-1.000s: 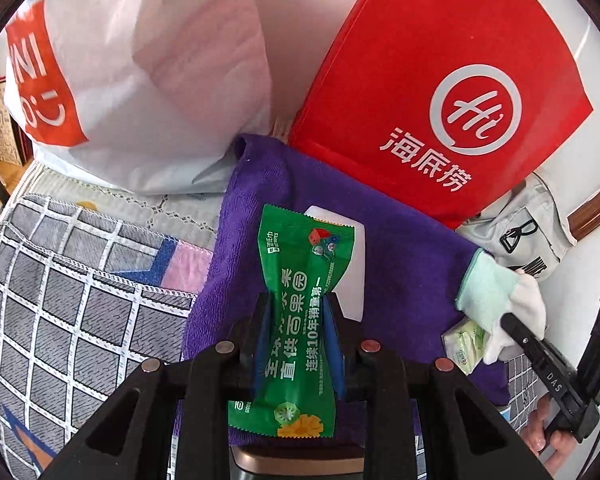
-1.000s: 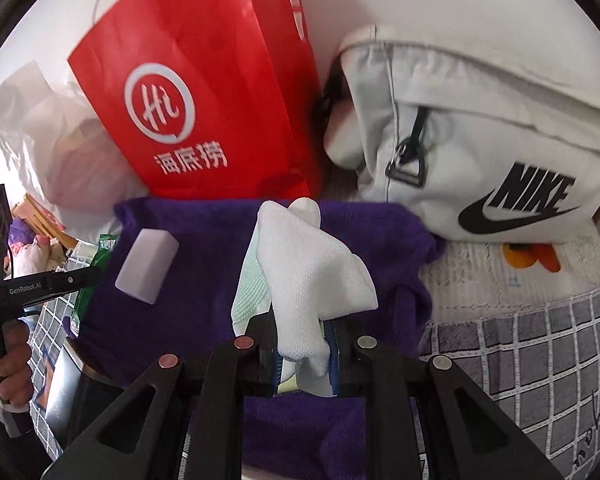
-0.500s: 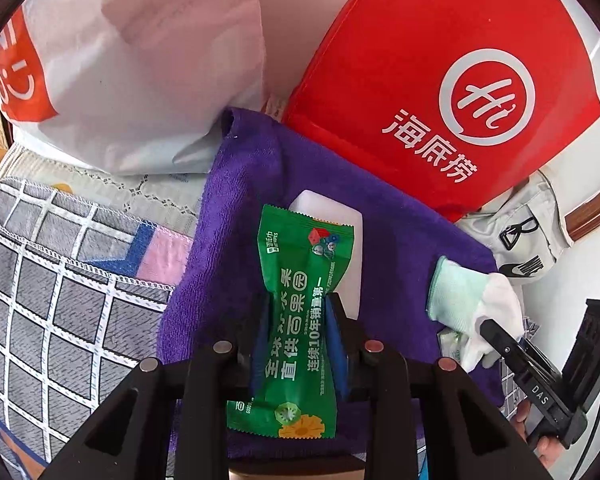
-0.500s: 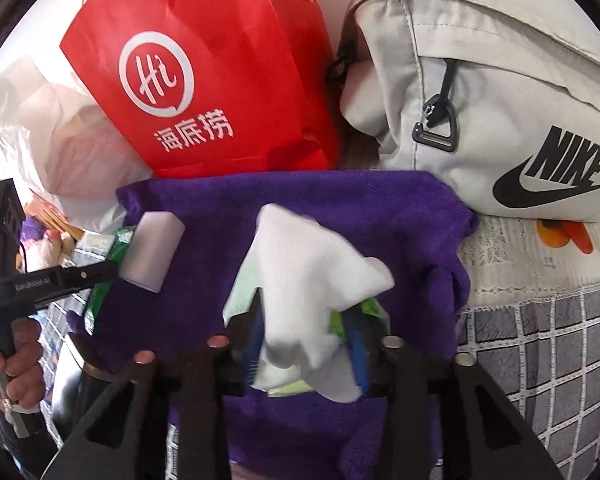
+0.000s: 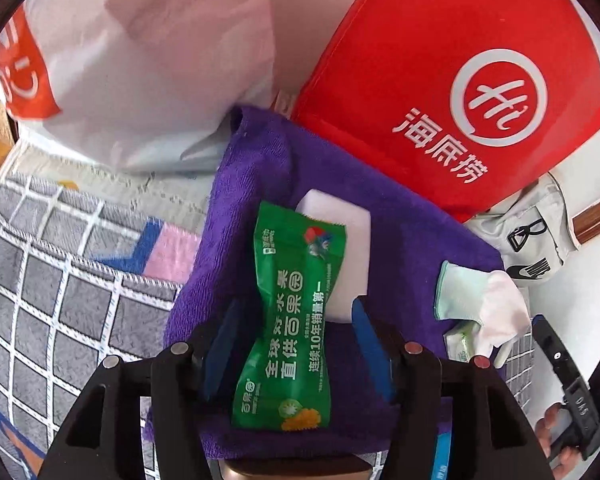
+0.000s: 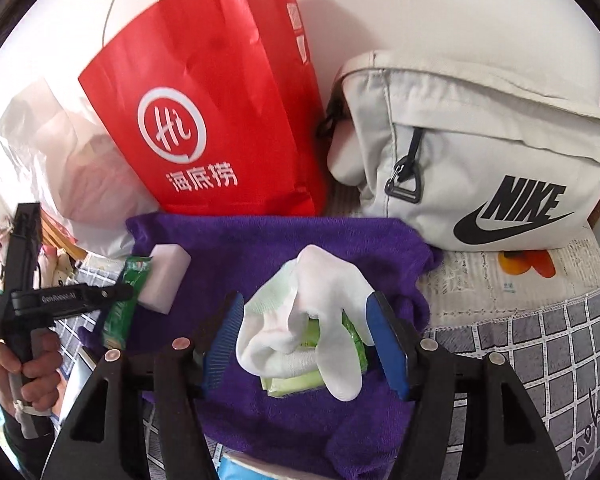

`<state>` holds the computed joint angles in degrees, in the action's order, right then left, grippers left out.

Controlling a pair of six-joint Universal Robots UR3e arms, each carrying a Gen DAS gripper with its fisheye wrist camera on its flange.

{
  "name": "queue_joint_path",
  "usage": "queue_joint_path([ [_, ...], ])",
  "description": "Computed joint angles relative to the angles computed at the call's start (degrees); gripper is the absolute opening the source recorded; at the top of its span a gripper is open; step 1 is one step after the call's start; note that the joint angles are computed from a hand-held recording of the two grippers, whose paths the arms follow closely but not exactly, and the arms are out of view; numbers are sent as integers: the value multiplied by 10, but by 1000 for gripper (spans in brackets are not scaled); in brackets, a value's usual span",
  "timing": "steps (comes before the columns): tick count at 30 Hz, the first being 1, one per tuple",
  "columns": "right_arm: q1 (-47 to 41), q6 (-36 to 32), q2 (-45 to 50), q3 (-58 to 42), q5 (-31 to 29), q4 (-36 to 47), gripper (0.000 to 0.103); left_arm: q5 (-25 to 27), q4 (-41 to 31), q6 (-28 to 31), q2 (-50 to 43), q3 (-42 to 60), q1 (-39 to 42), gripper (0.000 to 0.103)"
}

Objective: Organize soft objects
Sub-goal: 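Lower the gloves and green packet onto the towel and open both tools, then withdraw both tools, moving the left toward the yellow snack packet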

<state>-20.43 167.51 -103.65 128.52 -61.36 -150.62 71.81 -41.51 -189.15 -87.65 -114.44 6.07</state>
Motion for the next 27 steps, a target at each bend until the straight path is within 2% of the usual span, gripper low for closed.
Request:
queue_joint_path([
  [3, -13, 3, -17, 9, 5, 2, 72, 7, -1, 0, 9, 2, -5, 58],
  [7, -5, 21, -18, 14, -15, -17, 72, 5, -5, -1, 26, 0, -2, 59],
  [10, -6, 28, -29, 15, -8, -11, 72, 18, -17, -6, 38, 5, -5, 59],
  [14, 0, 35, -54, 23, -2, -14, 72, 6, -56, 23, 94, 0, 19, 59],
  [18, 7, 33, -90, 17, 8, 39, 72, -3, -92, 32, 146, 0, 28, 59],
  [23, 47, 30, -149, 26, -40, 89, 72, 7, -154, 49, 219, -3, 21, 59],
  [26, 35, 14, -219, 50, -26, 155, 72, 7, -195, 57, 294, -27, 29, 59],
  [27, 24, 2, -256, 58, -13, 200, 72, -2, -215, 68, 320, -35, 41, 59],
])
